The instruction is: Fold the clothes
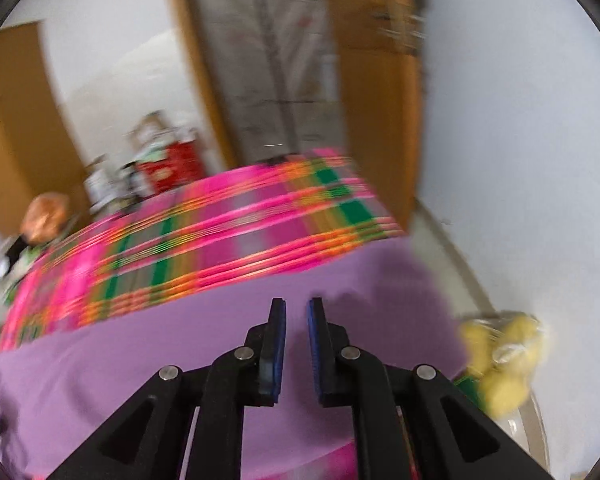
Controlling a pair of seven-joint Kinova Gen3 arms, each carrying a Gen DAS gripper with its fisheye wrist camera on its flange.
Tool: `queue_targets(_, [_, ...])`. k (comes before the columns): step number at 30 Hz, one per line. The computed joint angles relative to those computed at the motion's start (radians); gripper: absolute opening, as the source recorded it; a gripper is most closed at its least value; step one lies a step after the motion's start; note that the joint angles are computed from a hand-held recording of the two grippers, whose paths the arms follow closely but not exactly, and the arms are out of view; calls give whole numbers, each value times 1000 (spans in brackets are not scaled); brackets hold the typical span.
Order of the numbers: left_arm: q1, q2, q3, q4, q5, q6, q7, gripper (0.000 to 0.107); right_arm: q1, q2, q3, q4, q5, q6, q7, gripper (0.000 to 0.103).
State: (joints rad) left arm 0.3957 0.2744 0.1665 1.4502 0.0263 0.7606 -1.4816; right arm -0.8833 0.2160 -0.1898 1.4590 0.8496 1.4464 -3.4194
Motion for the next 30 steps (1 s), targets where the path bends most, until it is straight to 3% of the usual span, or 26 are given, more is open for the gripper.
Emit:
queue_targets(3, [43, -11, -71, 5, -42, 5, 94, 10, 15, 49, -64, -62, 6, -118, 55, 12])
queue_targets(7, [-29, -39, -66, 41, -63, 4, 183, 10, -65, 141, -16, -180, -48, -191, 173, 12])
queue_targets(11, [-101, -93, -60, 106, -39, -7, 149, 10, -102, 214, -7, -270, -109, -249, 241, 12])
queue_targets(14, [-102, -145, -116, 162, 0, -14, 103, 10, -139, 253, 20, -314, -121, -289, 246, 12])
queue_targets(16, [-141, -196, -130, 219, 74, -37, 29, 10, -160, 262, 45, -304, -121, -337, 224, 15])
queue_targets(19, [-261, -293, -95, 323, 192, -85, -93, 11, -192, 284, 80, -305, -124, -378, 225, 20])
queue_targets(21, [-293, -334, -129, 371, 262, -109, -163, 14, -207, 298, 93, -300, -116, -409, 218, 21])
queue_targets(24, [-333, -361, -177, 421, 333, -121, -233, 22, -242, 255, 157, -188, -89, -522, 112, 22])
queue_targets(27, [-386, -343, -185, 439, 356, -109, -257, 23, -237, 198, 174, -68, -58, -644, -10, 22])
queue_targets(30, [-405, -325, -234, 452, 457, -77, -336, 24, -272, 165, 238, 31, -2, -763, -132, 21])
